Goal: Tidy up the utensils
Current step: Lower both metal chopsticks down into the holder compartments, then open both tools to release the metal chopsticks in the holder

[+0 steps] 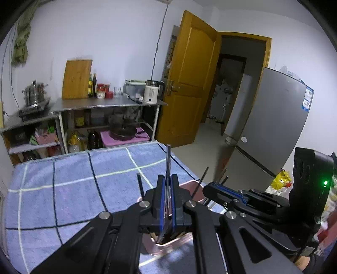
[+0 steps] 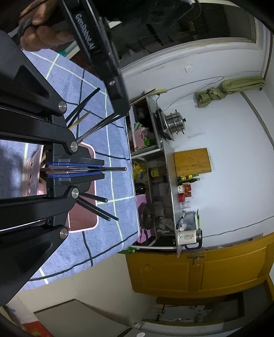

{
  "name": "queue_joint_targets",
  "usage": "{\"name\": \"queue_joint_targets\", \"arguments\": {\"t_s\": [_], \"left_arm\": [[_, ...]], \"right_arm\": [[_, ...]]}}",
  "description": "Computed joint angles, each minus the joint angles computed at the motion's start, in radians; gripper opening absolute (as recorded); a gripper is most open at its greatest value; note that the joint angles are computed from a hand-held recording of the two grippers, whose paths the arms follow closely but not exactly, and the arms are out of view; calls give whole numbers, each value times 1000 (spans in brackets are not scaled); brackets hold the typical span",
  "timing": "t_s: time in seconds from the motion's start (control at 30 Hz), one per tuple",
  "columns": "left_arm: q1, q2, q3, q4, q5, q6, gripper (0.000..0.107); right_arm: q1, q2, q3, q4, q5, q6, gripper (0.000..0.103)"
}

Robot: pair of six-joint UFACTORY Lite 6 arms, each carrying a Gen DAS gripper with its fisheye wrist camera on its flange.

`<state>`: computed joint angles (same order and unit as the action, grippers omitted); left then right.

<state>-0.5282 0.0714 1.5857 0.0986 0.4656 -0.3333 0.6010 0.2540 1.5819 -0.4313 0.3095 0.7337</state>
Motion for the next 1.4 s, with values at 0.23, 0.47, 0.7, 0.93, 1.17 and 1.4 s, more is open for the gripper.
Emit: {"name": "queue_joint_targets", "arguments": {"t_s": [0.23, 0.47, 0.7, 0.93, 1.17, 1.4], "left_arm": [[62, -21, -47, -124, -12, 97, 5], [90, -24, -90, -223, -37, 171, 5], [97, -7, -125, -297, -45, 246, 5], [98, 15, -138, -321, -45, 269, 6], [100, 16, -156, -343, -53, 285, 6], [104, -5, -170, -336, -65, 276, 6]], "right_arm": [[4, 1, -18, 6, -10, -3, 5], [1, 25, 6, 29, -3, -22, 5], [-3, 42, -1, 40, -7, -33, 5], [-12, 65, -4, 103, -12, -90, 5], [1, 66, -9, 49, 4, -33, 5], [11, 32, -37, -56, 4, 64, 9]]}}
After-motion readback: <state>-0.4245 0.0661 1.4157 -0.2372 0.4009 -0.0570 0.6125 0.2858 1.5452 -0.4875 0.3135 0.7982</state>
